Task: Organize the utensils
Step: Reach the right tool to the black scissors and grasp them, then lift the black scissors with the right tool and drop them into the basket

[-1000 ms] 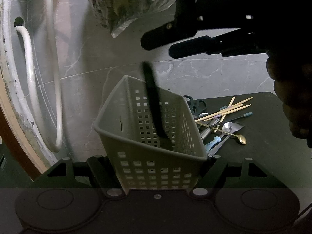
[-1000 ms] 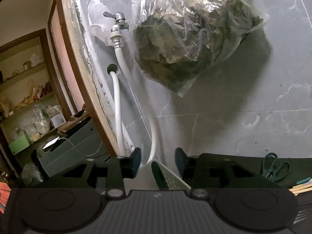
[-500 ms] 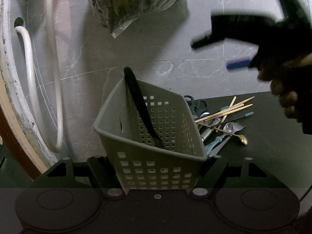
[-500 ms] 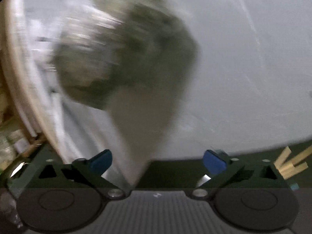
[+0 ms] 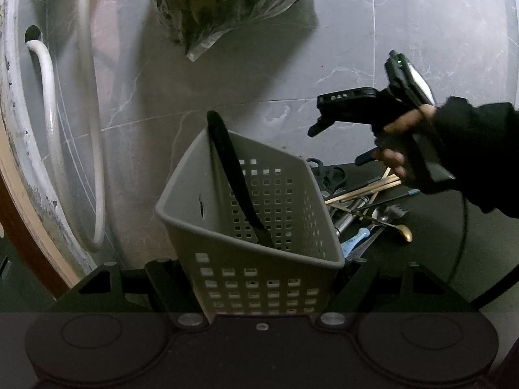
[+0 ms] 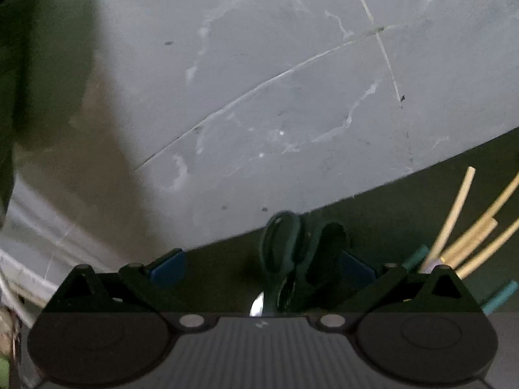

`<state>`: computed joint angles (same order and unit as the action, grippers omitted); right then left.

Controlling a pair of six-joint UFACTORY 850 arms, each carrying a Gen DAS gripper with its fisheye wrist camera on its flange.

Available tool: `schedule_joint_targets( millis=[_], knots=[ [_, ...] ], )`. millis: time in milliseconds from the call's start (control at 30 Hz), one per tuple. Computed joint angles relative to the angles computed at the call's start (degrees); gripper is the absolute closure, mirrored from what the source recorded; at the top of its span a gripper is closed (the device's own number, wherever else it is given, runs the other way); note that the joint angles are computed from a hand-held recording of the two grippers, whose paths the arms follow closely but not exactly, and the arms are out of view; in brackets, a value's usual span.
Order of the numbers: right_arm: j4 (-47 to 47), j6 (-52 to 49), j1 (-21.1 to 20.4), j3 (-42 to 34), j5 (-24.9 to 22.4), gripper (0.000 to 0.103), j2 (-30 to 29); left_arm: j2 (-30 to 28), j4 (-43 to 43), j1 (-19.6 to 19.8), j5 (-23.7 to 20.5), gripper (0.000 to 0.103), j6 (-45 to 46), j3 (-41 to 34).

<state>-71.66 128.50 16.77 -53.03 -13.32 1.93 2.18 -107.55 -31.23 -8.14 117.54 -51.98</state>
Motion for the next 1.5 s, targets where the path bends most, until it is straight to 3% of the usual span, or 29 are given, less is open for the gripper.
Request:
schedule_joint_targets(
  millis=[200,267,400,500,700,767,833,867,1100,1167,1300,1500],
  knots=[
    [10.5,-3.4,-2.6,-1.8,2.2,0.013,-2.5,0.0,-0.4,0.0,0.0,0.026,0.4,0.0],
    [19.3,-11.7,-3.0,-2.8,1.0,0.02,-3.4,0.0,-0.5,0.0,-0.1,0.026,0.4,0.0],
    [27.8,-19.8,-2.6,-4.9,-2.6,0.029,-5.4,0.0,-0.8,0.1,-0.2,0.026,0.6,0.1],
    [32.0,-25.5,-2.2,-7.5,-6.1,0.031,-7.7,0.0,-1.0,0.1,-0.2,0.026,0.8,0.1],
    [25.9,-29.1,2.4,-14.8,-20.2,0.033,-14.0,-0.2,1.1,0.3,-0.4,0.026,-1.5,-0.2],
    [23.6,-29.2,3.8,-16.7,-24.3,0.041,-15.9,-0.2,1.2,0.3,-0.3,0.026,-1.6,-0.2],
    [21.5,-27.4,5.0,-17.9,-27.7,0.063,-17.3,-0.2,1.0,0.2,-0.2,0.026,-1.5,-0.2],
    [21.0,-26.6,5.3,-18.1,-28.5,0.064,-17.5,-0.2,0.7,0.2,-0.2,0.026,-1.3,-0.2],
    [15.4,-18.3,6.0,-15.2,-26.4,0.068,-16.4,-0.2,0.2,0.2,-0.2,0.026,-0.9,-0.2],
    [12.0,-12.4,6.5,-10.1,-24.3,0.069,-12.4,-0.2,-0.4,0.2,-0.1,0.026,-0.6,-0.2],
    [-1.1,4.3,6.5,-3.2,-19.5,0.07,-7.9,-0.2,-0.8,0.2,0.0,0.026,-0.2,-0.2],
    [-19.0,21.9,9.2,3.4,-21.3,0.07,-2.8,-0.2,-1.3,0.1,0.0,0.026,0.2,-0.2]
  ],
)
